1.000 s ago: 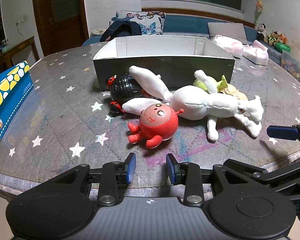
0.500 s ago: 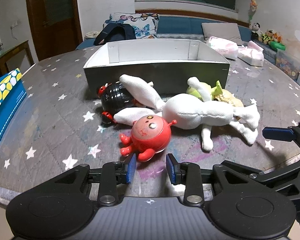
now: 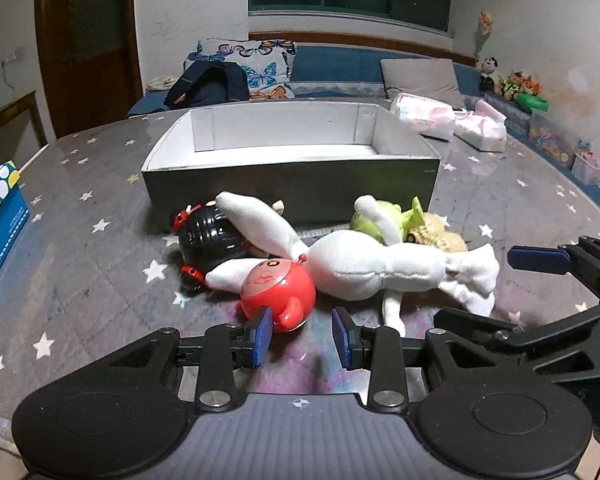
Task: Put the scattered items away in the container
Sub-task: 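Reach the right gripper to the red round toy and close on it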
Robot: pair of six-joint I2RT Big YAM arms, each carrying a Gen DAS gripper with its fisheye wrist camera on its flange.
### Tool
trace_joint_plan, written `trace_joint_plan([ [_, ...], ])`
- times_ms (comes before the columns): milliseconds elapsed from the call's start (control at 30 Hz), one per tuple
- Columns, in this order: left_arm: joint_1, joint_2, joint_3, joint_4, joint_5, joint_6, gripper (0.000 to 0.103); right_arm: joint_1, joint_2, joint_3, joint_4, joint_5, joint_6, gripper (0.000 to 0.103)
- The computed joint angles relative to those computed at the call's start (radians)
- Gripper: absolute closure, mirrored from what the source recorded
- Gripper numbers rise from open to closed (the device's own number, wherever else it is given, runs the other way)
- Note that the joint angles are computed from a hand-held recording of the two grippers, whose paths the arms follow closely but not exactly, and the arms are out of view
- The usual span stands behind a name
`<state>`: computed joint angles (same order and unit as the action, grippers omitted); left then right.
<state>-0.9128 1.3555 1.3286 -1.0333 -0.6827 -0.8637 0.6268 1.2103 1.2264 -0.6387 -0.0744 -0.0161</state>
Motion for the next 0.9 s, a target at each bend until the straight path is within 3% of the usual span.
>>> trace_joint_plan([
  [233, 0.004, -0.038, -0.035, 0.073, 0.045, 0.041, 0.067, 0.009, 0.026, 0.038, -0.002, -0.026, -0.05, 0.01],
  [633, 0.015, -0.097, -0.081, 0.123, 0.055, 0.051, 0.069, 0.011, 0.069, 0.084, -0.016, -0.064, -0.087, 0.013],
  [900, 0.053, -0.143, -0.119, 0.152, 0.09, 0.038, 0.068, 0.036, 0.062, 0.082, -0.029, -0.139, -0.13, 0.015],
])
